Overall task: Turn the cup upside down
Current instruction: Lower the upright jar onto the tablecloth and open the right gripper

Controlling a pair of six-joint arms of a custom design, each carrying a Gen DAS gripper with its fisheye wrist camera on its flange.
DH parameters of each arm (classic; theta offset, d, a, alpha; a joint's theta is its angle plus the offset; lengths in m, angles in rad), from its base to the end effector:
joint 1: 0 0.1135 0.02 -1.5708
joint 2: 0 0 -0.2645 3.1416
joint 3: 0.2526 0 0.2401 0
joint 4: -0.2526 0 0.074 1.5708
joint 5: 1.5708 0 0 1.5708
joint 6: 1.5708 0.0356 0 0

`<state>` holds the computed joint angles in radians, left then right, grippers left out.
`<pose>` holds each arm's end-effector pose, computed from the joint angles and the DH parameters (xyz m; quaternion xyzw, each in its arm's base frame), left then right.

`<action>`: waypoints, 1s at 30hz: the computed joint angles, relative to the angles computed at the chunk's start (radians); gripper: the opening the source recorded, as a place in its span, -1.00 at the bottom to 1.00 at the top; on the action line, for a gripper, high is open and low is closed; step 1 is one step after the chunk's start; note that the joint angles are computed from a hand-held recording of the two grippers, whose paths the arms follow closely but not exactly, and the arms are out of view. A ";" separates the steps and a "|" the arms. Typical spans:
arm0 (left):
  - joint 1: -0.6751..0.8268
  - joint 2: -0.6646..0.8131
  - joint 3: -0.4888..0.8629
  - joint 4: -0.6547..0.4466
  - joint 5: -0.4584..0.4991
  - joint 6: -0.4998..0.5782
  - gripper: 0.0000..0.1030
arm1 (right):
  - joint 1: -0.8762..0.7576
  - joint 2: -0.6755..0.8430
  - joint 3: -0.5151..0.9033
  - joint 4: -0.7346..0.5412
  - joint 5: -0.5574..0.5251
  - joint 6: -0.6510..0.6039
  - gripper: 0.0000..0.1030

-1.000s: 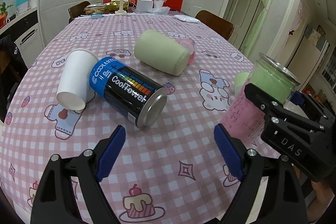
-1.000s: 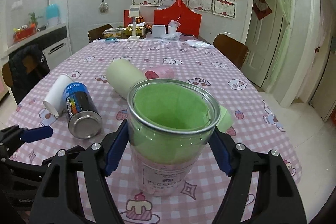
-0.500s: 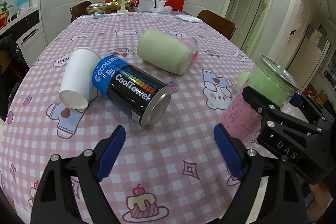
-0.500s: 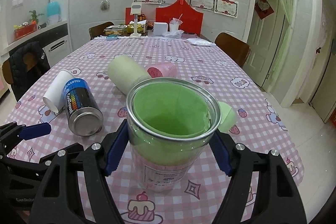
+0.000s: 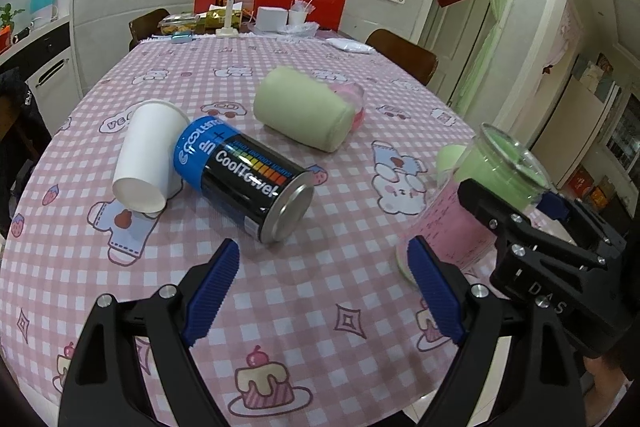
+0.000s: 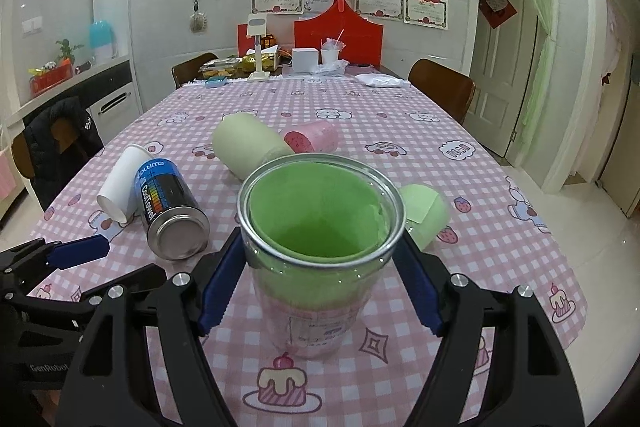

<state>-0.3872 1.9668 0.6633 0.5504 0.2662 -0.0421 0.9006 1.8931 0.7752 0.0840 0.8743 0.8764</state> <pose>0.2931 -0.1296 0.0751 0.2081 0.8869 -0.2029 0.3591 0.2133 0.2252 0.0984 0.1017 0.8748 -0.0709 0.4683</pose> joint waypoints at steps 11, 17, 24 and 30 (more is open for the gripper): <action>-0.024 -0.105 -0.110 0.074 0.025 0.004 0.65 | 0.091 -0.073 -0.032 -0.115 0.095 0.134 0.52; -0.049 -0.182 -0.177 0.101 0.007 0.003 0.65 | 0.143 -0.110 -0.037 -0.196 0.144 0.210 0.53; -0.088 -0.271 -0.253 0.123 -0.031 0.001 0.65 | 0.206 -0.148 -0.050 -0.298 0.191 0.324 0.54; -0.128 -0.363 -0.317 0.140 -0.058 -0.012 0.65 | 0.284 -0.162 -0.029 -0.472 0.243 0.486 0.54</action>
